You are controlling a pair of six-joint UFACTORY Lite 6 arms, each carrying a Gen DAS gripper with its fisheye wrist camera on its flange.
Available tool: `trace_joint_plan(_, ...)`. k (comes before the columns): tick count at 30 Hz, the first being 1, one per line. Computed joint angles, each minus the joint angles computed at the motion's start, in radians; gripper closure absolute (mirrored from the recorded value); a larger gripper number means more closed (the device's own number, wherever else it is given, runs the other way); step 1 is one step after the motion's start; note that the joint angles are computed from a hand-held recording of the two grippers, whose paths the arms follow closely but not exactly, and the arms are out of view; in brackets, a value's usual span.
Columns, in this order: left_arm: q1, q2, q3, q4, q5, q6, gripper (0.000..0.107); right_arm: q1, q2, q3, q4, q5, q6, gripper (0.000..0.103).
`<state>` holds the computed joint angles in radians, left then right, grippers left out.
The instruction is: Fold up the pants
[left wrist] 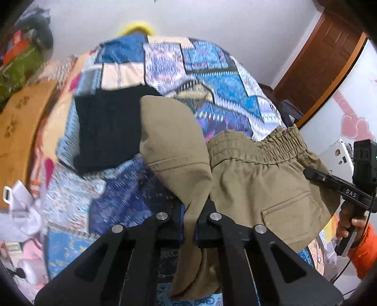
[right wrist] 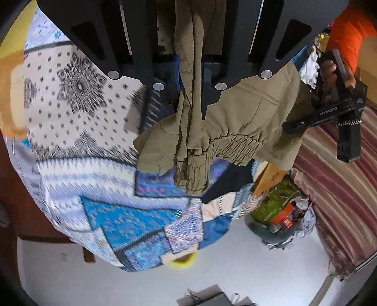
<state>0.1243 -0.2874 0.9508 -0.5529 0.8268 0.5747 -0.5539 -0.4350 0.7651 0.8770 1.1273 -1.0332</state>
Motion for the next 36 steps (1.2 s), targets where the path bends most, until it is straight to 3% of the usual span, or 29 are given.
trace_joint_plan(4,0.009,-0.006,0.102,0.091,0.011,-0.037,0.102,0.183,-0.001,0.112,-0.017,-0.087,0.103,0.093)
trace_joint_plan(9,0.115,0.071,0.257,0.073,0.036,0.016,0.102,0.378,0.092,0.277,-0.012,-0.215,0.194,0.093)
trace_joint_plan(20,0.259,0.518,0.678,0.059,0.027,0.062,0.102,0.724,0.507,0.585,-0.084,-0.539,0.326,0.093)
trace_joint_plan(30,0.253,0.977,1.016,0.053,-0.015,0.012,0.102,0.780,0.972,0.952,-0.184,-0.599,0.445,0.093)
trace_joint_plan(36,0.250,1.347,1.399,0.081,0.089,-0.099,0.102,0.788,1.187,1.156,-0.354,-0.561,0.588,0.093)
